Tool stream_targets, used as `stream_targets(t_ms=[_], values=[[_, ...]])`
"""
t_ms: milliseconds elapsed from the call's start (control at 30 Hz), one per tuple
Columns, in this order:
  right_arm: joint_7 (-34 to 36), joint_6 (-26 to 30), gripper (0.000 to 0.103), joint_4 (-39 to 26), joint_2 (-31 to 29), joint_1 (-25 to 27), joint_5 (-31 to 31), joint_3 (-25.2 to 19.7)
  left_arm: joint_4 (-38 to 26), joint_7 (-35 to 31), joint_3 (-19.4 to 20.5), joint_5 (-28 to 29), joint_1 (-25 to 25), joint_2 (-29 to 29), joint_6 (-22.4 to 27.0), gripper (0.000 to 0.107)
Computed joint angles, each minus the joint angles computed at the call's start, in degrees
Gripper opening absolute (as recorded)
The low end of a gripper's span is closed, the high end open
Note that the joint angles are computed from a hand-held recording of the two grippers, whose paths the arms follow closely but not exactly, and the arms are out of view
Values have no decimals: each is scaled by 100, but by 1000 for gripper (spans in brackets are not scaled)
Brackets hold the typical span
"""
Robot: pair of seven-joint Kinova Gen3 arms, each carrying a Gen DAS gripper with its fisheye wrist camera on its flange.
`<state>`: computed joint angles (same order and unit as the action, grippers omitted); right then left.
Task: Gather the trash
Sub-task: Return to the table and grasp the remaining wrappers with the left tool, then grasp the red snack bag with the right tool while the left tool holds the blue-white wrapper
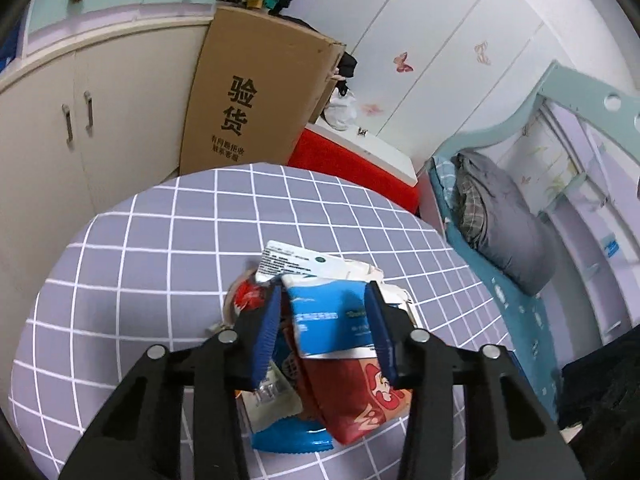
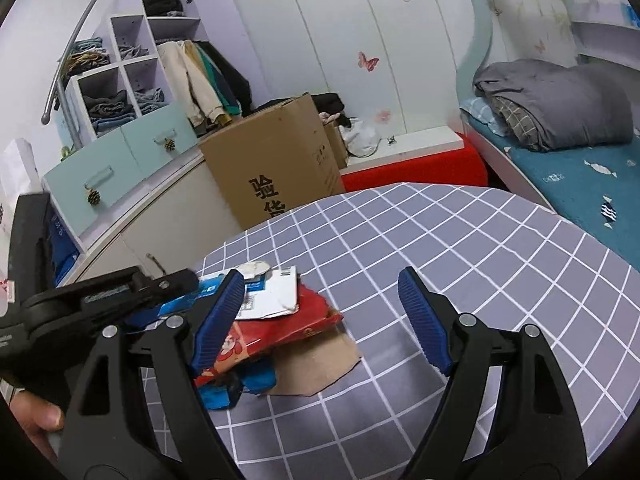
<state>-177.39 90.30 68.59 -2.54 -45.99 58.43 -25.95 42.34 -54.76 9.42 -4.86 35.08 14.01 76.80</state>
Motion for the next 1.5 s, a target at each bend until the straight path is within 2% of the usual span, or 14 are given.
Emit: stream_targets(t_ms=[100,200,300,433,633,700,800,933,1033,1200,1300,1333,1400,1500], values=[[99,41,78,-57,52,-35,-35,0,288,40,22,175,-99,-151,-346,22],[123,120,78,-77,85,-97,22,16,564,-154,121,405,-258,-362,-670,15],[129,48,78,-43,55,-106,-22,77,896,-307,194,465,-318,-614,-1026,11],[90,-34,78,44,2,-97,-31,54,1478,-533,276,897,-596,-1046,-1570,8],[41,-249,78,191,-105,-16,-38,-36,2129,-602,258,1261,-955,-1721,-2096,5],[111,-275,78,166,-90,29,-102,-78,2212,-538,327,1153,-1156,-1918,-2052,5],[317,-233,78,-8,24,-36,-106,-126,2348,-684,194,1418,-1371,-2185,-1993,4],[967,100,78,-497,401,-436,121,-122,2485,-929,30,1634,-1641,-2521,-1763,4],[1474,317,78,-932,723,-687,-41,36,2552,-1069,-70,1748,-1816,-2683,-1534,4],[2220,846,78,-1907,1394,-1127,-78,351,2471,-1218,183,1358,-2063,-2703,-1111,4],[2674,1291,78,-2555,1817,-1410,18,613,2378,-1107,541,802,-2168,-2613,-848,5],[2811,1400,78,-2756,1950,-1477,27,707,2392,-1072,722,569,-2223,-2580,-802,5],[2973,1509,77,-2961,2075,-1553,-39,866,2535,-1005,844,327,-2232,-2621,-954,6],[3159,1693,61,-3204,2218,-1692,-107,1143,2424,-1095,752,385,-2074,-2497,-814,9]])
